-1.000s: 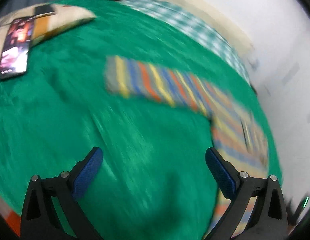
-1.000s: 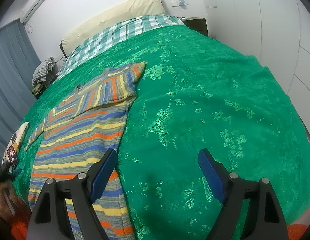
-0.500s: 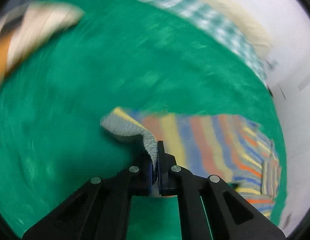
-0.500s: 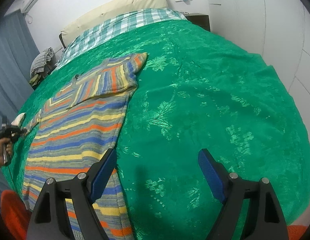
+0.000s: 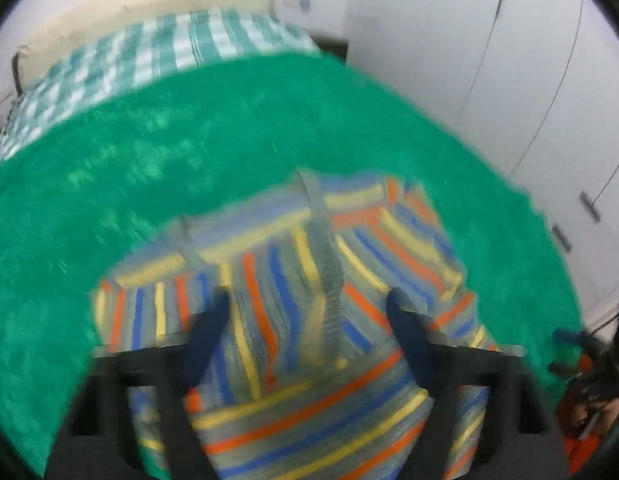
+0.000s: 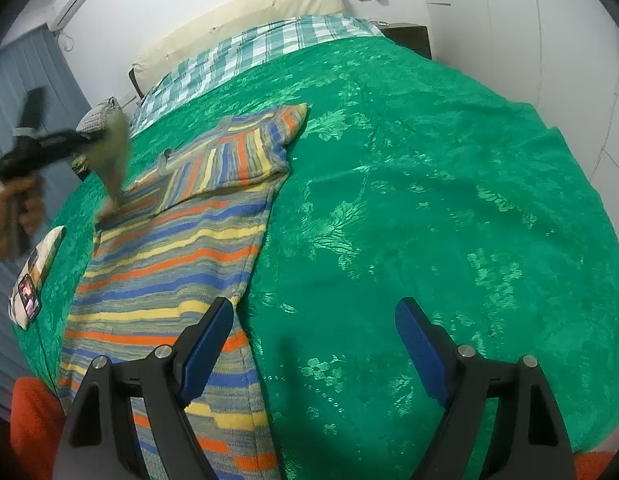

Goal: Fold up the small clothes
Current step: 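Fold the held side edge over the body and open the left gripper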

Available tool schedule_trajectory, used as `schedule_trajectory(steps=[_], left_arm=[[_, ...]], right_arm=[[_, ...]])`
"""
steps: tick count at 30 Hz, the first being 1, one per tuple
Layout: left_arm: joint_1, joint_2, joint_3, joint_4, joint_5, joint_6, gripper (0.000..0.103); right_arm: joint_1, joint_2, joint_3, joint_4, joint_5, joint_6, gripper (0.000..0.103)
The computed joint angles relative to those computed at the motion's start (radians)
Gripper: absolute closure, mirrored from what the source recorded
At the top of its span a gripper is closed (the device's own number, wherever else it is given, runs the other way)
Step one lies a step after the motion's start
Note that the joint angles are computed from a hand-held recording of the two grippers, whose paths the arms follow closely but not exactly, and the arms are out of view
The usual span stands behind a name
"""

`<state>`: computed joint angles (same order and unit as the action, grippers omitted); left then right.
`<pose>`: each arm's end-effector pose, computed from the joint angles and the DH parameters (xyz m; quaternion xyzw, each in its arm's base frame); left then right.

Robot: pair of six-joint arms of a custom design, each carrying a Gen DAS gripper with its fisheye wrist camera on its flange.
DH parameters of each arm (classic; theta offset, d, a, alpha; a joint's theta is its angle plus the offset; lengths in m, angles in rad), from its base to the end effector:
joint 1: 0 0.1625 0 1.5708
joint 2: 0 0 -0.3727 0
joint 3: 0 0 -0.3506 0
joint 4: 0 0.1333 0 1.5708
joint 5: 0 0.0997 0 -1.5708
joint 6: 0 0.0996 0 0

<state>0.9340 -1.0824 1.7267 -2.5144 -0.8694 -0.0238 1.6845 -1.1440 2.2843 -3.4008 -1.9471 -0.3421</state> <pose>-0.1818 -0.5781 0.2377 0.2314 0.9008 -0.2426 0.2759 0.1456 -0.4227 0.1751 0.1473 -0.9149 0.3099 0.2127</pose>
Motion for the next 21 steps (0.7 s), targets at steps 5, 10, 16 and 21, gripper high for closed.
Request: schedule_trajectory(steps=[5, 10, 16, 21], left_arm=[[0.003, -0.170, 0.237, -0.067, -0.026, -0.197, 0.015], [-0.031, -0.398, 0.509, 0.029, 0.094, -0.480, 0.012], [-0.186, -0.651, 0.730, 0.377, 0.218, -0.786, 0.008], [-0.310, -0.901, 0.854, 0.453, 0.239, -0.944, 0.008]], right_arm=[[-0.022, -0.034, 0.014, -0.003, 0.045, 0.024, 0.020], [-0.050, -0.049, 0.002, 0.042, 0.085, 0.075, 0.020], [-0.040, -0.042, 0.005, 0.015, 0.058, 0.073, 0.020], [-0.024, -0.026, 0.011, -0.030, 0.011, 0.064, 0.020]])
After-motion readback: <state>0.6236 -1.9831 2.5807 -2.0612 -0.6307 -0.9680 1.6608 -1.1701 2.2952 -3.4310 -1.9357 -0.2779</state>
